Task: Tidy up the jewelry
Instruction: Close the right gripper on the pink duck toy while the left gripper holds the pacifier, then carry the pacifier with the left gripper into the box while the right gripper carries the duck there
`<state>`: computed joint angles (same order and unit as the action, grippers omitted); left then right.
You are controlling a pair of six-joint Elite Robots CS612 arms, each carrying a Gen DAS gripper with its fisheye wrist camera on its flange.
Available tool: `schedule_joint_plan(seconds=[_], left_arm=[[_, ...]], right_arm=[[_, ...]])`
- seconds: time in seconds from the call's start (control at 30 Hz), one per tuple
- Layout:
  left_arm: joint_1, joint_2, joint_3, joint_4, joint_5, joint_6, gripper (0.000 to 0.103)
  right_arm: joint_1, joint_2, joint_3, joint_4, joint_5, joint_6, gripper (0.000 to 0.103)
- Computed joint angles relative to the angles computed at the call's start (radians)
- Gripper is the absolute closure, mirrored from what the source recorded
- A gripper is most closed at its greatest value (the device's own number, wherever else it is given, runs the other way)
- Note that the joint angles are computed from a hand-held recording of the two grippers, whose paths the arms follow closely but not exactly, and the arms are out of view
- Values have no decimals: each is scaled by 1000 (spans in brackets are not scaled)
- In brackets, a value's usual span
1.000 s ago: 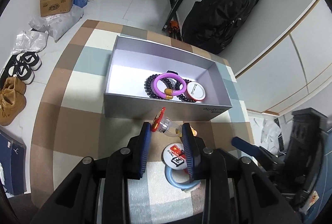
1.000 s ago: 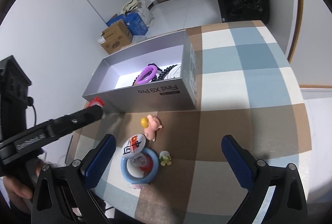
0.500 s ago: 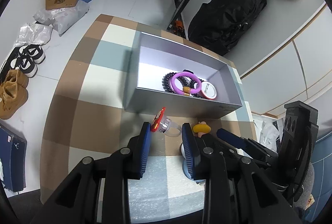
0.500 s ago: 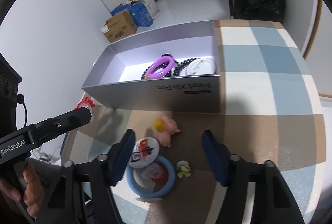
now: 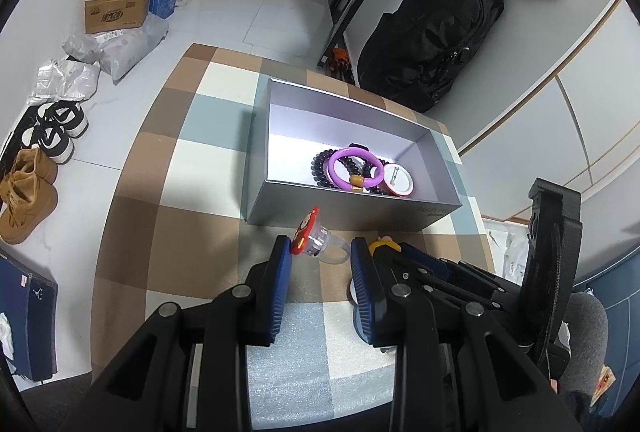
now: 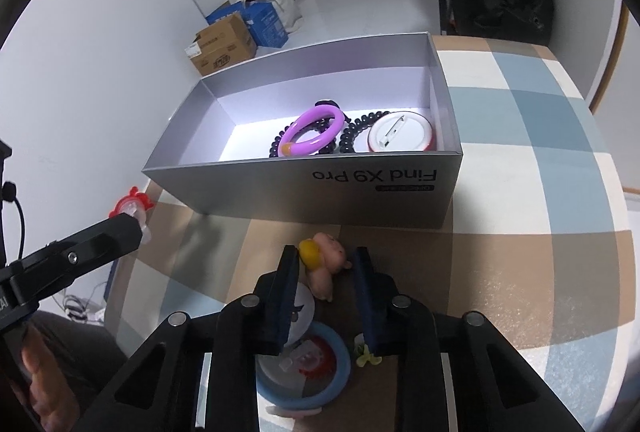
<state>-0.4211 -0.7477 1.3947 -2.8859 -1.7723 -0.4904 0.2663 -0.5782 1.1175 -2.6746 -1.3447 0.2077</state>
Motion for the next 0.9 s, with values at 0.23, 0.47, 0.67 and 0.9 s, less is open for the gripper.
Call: schedule_joint_plan(seconds=[0.23, 0.47, 0.67, 0.9], left_arm=[[-1, 1, -2, 0, 8, -3, 78], [-9, -4, -2, -12, 29, 17, 78], [-16, -1, -13, -19, 46, 12, 78], [-24, 7, -37, -44, 75, 7, 78]], right_arm=[[2, -8, 14, -42, -10, 0, 77], [-5, -18, 33, -80, 31, 9, 77], [-11, -37, 62, -143, 73, 19, 77], [-24, -46, 69, -194, 152, 45, 77]])
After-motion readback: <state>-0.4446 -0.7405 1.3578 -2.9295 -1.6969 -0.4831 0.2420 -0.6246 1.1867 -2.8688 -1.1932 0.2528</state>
